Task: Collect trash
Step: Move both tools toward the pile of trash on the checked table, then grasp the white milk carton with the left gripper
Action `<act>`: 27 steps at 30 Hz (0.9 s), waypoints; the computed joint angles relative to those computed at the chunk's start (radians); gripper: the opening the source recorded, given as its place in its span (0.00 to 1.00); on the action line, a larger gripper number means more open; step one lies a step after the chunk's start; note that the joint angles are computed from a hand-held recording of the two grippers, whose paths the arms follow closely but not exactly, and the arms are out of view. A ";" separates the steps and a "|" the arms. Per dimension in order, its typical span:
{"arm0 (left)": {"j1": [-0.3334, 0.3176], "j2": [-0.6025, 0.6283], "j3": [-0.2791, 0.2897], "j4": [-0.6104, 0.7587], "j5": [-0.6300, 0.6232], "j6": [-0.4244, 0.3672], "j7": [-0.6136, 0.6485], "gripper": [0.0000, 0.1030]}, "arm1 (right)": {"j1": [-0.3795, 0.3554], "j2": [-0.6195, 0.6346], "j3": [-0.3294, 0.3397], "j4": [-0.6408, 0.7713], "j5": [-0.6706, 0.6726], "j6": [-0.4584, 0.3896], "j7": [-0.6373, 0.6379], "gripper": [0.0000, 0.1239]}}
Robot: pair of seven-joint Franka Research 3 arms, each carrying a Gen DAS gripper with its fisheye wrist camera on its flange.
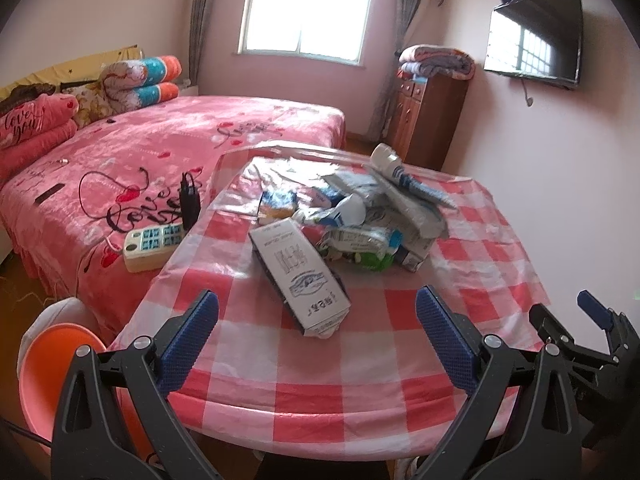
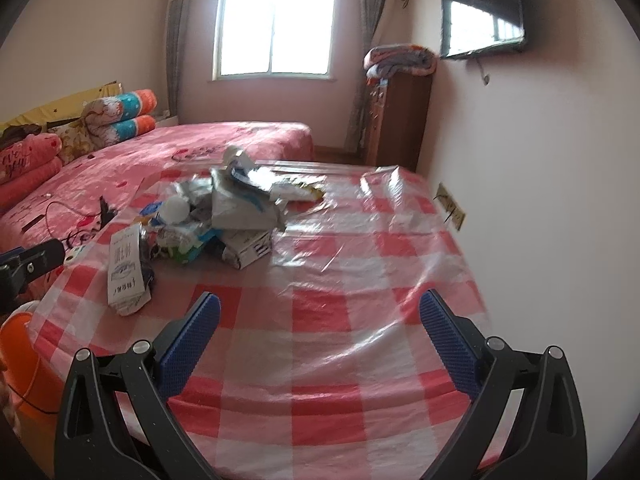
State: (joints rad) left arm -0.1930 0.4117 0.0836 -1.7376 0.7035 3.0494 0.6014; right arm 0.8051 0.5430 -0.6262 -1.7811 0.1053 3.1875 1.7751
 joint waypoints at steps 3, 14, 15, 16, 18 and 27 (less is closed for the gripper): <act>0.028 0.021 -0.037 0.023 -0.044 -0.045 0.046 0.97 | -0.130 -0.006 0.154 0.026 0.002 -0.017 -0.048 0.79; 0.091 0.136 -0.106 0.164 -0.193 -0.176 0.164 0.97 | -0.531 0.052 0.632 0.137 0.085 -0.094 -0.244 0.79; 0.096 0.147 -0.113 0.179 -0.210 -0.187 0.177 0.97 | -0.567 0.062 0.676 0.150 0.102 -0.101 -0.276 0.79; 0.104 0.164 -0.122 0.201 -0.231 -0.200 0.194 0.97 | -0.590 0.070 0.705 0.160 0.118 -0.106 -0.302 0.79; 0.115 0.194 -0.139 0.241 -0.267 -0.214 0.228 0.96 | -0.656 0.088 0.788 0.183 0.165 -0.124 -0.369 0.79; 0.089 0.350 -0.141 0.485 -0.351 -0.337 0.314 0.96 | -0.782 0.162 0.941 0.299 0.364 -0.231 -0.545 0.78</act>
